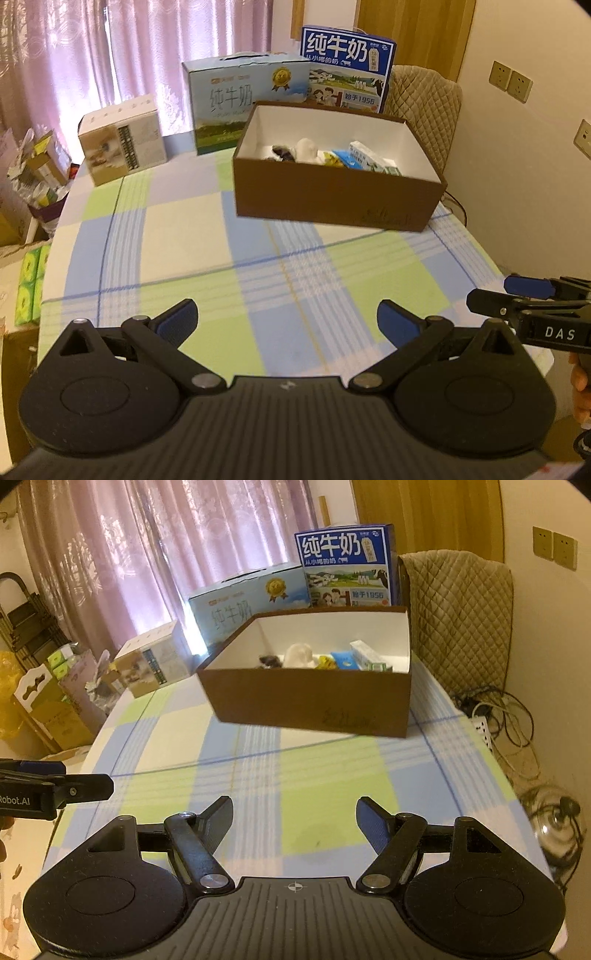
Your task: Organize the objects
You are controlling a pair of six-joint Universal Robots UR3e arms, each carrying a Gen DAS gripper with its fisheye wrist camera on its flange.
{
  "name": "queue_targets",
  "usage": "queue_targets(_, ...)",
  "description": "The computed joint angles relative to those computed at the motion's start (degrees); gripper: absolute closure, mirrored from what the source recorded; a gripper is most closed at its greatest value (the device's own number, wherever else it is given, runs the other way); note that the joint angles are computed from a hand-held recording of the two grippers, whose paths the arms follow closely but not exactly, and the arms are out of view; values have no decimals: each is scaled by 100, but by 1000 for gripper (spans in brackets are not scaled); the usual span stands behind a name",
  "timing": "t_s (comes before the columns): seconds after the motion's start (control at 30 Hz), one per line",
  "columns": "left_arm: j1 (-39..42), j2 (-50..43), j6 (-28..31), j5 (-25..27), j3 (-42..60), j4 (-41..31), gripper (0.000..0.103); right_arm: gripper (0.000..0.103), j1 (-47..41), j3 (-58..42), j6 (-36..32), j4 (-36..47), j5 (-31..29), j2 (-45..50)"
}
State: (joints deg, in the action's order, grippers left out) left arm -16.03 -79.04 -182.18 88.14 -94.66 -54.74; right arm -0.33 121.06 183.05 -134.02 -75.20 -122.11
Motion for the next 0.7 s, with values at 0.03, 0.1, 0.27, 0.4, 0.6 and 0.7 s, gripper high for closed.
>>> queue_targets(0.03, 64, 195, 34, -42, -138, -71, 1, 32, 134, 17, 104, 39, -89, -74)
queue_targets(0.1, 230, 612, 136, -163, -413, -241, 1, 32, 434, 60, 321, 89, -292, -214)
queue_targets(0.27, 631, 1578, 409, -492, -989, -675, 1, 32, 1328, 96, 920, 160, -923, -412)
queue_targets(0.4, 963, 2317, 620, -762, -1349, -1099, 1, 32, 1986, 80, 1298, 144, -1342, -399)
queue_targets(0.6, 1300, 2998, 852, -905, -1574, -1680, 1, 32, 2810, 48, 1799, -48, -1792, -152)
queue_targets(0.7, 1432, 3234, 966, -940, -1633, -1883, 1, 32, 3060, 17, 1873, -144, -1945, -49)
